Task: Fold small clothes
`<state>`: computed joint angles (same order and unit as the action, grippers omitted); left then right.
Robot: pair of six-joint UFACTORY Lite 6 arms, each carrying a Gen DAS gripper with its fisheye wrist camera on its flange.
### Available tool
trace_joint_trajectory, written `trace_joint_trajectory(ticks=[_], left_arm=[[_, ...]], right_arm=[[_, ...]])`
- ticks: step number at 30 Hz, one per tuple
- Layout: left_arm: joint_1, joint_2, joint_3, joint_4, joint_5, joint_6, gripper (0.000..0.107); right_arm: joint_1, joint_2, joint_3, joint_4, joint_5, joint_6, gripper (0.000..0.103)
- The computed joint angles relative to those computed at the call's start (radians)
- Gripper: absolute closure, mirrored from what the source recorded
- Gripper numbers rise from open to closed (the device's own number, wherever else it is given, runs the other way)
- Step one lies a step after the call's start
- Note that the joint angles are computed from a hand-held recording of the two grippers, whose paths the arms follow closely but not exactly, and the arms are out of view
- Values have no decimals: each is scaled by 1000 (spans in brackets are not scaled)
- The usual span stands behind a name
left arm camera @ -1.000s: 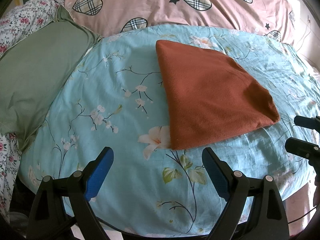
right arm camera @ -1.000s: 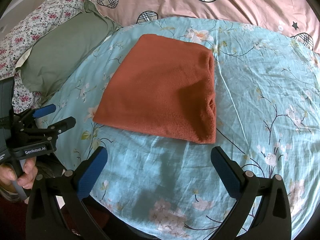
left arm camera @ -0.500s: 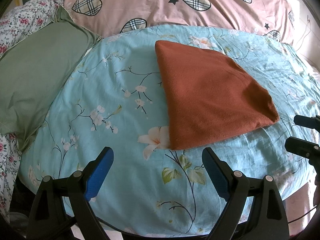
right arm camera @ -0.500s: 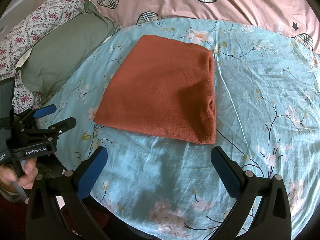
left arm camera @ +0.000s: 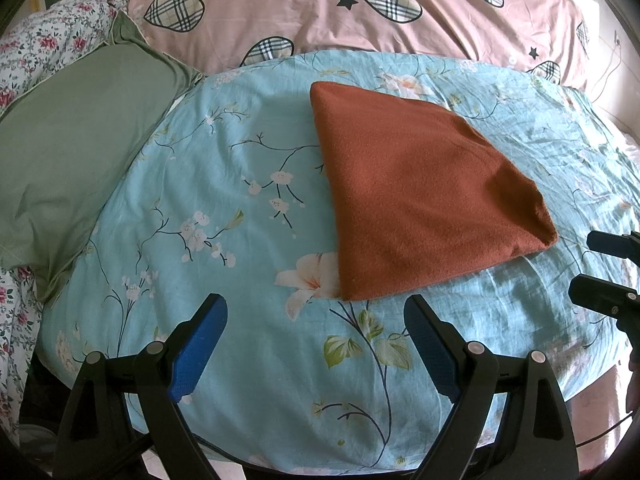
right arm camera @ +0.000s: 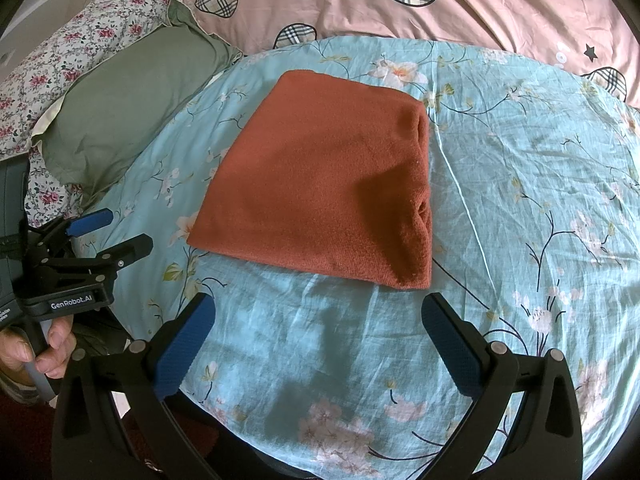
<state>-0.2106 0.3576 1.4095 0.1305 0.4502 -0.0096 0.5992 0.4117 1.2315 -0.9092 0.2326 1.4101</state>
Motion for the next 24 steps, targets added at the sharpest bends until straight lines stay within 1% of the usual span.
trace_joint_trajectory(ticks=[5,14,24], left_arm=[[0,-1,0,0,1,0,16],[0,-4,-4,-2,-3,2,16],[-1,11,31,-12,13,14,16]], right_arm=[[-1,1,-1,-6,-3,5,0],[1,3,24,44,15,-46,0],[5,6,31,43,19,-45,0]])
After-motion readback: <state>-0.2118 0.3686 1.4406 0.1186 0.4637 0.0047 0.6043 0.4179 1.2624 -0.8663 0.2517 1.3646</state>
